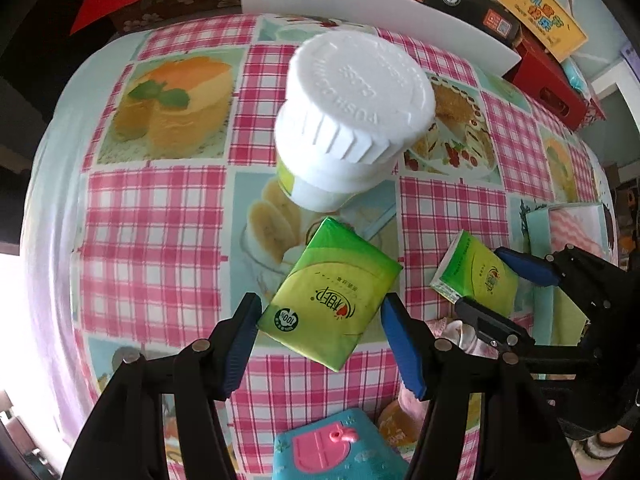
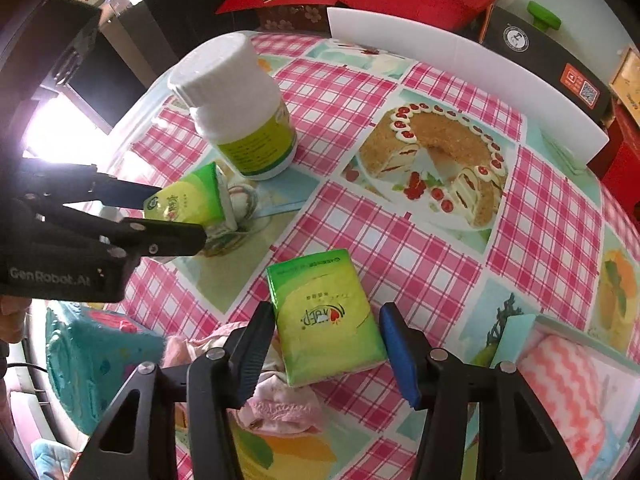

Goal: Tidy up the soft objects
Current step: 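Grasp one green tissue packet with each tool, then carry both green tissue packets over the white tray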

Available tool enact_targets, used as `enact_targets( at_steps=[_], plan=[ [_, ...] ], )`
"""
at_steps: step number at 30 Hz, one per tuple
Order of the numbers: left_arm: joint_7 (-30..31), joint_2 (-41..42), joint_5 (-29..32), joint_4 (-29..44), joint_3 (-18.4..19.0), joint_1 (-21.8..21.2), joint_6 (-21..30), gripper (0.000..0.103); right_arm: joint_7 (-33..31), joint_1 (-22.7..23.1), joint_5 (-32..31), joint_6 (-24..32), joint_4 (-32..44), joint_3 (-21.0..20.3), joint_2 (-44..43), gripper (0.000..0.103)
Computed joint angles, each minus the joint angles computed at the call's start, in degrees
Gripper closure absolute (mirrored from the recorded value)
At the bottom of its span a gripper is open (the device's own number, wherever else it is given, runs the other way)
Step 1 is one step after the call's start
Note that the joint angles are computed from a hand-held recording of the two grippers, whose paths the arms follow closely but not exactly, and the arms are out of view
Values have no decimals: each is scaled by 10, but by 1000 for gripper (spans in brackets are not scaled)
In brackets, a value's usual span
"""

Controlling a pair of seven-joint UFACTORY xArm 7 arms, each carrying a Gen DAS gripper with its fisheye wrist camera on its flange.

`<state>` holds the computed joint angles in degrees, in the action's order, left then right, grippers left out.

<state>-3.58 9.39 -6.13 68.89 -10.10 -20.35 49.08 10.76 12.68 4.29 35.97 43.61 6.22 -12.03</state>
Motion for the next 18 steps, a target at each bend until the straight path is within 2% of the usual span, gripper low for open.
enact_targets(
  at_steps=[10,18],
  plan=[
    [-8,-95,-19,-65,1,3,-38,40,5,0,12,20,-24,-6,-66,49],
    [-2,-166,-49,-88,7,7,-46,40,11,-1,26,20,-49,-10,-118,51]
  ],
)
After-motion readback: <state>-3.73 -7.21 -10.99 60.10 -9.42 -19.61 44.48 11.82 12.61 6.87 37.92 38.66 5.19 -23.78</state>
